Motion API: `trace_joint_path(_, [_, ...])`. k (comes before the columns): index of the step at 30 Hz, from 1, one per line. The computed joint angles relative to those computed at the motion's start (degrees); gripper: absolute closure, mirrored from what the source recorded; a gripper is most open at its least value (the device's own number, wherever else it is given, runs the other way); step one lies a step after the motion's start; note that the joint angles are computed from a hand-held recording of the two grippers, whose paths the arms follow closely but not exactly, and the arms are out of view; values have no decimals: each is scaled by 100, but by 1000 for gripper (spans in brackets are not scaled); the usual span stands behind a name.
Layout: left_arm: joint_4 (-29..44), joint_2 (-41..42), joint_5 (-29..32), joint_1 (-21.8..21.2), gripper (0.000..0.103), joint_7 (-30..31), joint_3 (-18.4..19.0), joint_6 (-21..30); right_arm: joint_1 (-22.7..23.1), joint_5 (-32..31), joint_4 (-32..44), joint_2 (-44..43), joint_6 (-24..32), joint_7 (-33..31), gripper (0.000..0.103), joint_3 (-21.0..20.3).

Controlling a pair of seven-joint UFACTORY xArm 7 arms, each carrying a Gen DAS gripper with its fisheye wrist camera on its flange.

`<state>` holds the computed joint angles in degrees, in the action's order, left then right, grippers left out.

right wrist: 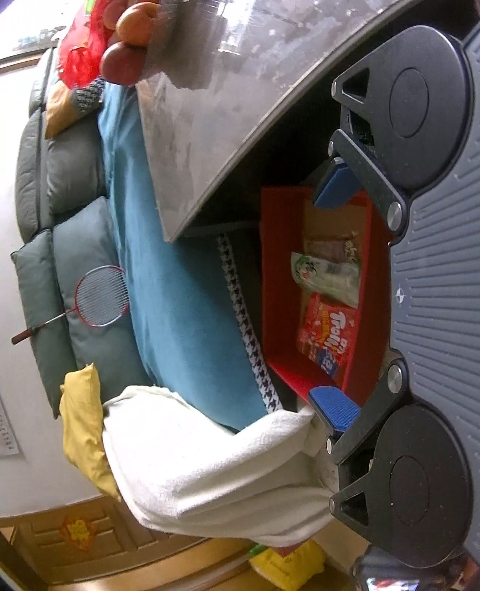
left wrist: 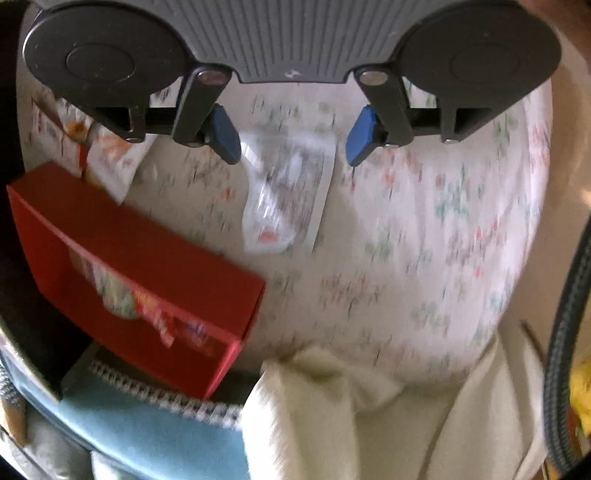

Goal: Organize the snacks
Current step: 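Move the left gripper to the clear-white packet while the right approaches the white spicy-strip packet, then grasp the clear-white packet with the left gripper while the right grasps the white spicy-strip packet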

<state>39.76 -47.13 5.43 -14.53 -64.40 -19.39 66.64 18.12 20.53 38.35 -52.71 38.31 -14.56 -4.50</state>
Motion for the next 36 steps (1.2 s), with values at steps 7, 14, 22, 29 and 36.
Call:
trace_joint_path(7, [376, 998, 317, 156, 34, 110, 0, 52, 240, 360, 3, 92, 215, -123, 0, -235])
trace_joint_path(14, [315, 859, 528, -74, 61, 76, -1, 174, -178, 76, 419, 740, 1156, 286, 0, 41])
trace_joint_path(22, [167, 278, 232, -271, 63, 384, 105, 436, -356, -128, 527, 904, 2072, 782, 0, 492])
trace_joint_path(29, [36, -153, -34, -141, 63, 485, 212, 307, -332, -278, 575, 1046, 2371, 1486, 0, 948])
trace_joint_path(36, [-244, -457, -355, -18, 63, 594, 384, 162, -424, -805, 526, 1248, 2210, 2673, 0, 1497])
